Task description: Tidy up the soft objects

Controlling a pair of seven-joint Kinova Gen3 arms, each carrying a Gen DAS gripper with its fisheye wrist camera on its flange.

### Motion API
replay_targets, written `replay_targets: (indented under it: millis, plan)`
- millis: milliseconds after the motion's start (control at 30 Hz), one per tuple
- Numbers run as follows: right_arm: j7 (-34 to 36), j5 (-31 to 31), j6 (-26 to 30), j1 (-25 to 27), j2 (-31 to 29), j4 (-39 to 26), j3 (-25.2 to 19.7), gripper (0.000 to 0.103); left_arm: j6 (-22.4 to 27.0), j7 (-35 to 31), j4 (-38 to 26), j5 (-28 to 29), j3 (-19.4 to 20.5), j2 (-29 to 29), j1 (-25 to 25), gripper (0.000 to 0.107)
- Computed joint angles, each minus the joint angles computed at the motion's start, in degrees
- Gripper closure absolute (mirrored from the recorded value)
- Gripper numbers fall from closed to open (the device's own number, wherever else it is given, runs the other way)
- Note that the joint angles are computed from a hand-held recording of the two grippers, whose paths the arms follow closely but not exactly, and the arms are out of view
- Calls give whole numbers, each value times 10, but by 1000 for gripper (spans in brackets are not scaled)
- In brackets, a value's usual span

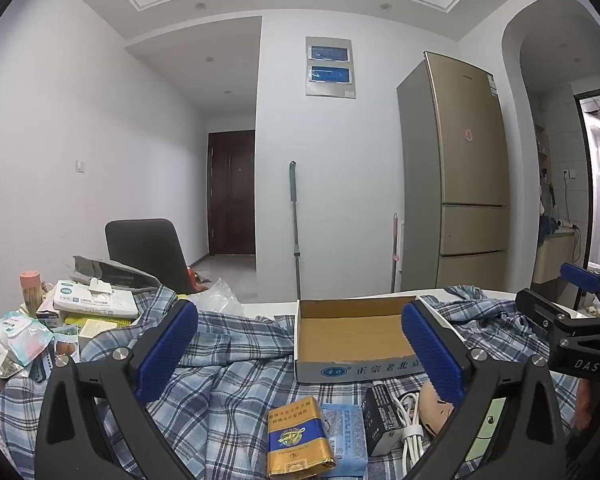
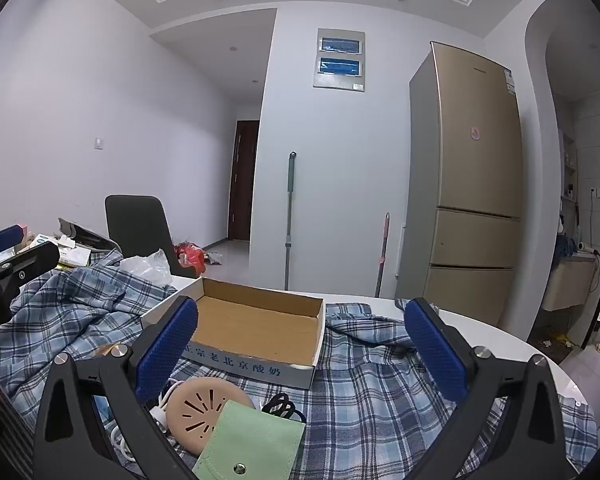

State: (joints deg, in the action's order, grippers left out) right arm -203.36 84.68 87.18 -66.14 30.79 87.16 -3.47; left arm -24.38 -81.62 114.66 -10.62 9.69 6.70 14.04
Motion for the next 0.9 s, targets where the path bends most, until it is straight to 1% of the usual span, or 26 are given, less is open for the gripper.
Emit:
replay_targets:
  millis: [100,633,767,900]
  plan:
    - [0,2,1,0,1,1,0,0,-7,-5,2,4,-1,1,2,4]
    - [0,-4,-4,3,-2,2,0,0,0,-5,1,5,-1,-1,2,4]
    - [2,-4,-2,2,-1,-1,0,0,-22,9,14,-16,1,-3,-6,4]
    - [1,-4,0,0,-2,0,0,0,-18,-5,11,-4,-1,-4,1,4]
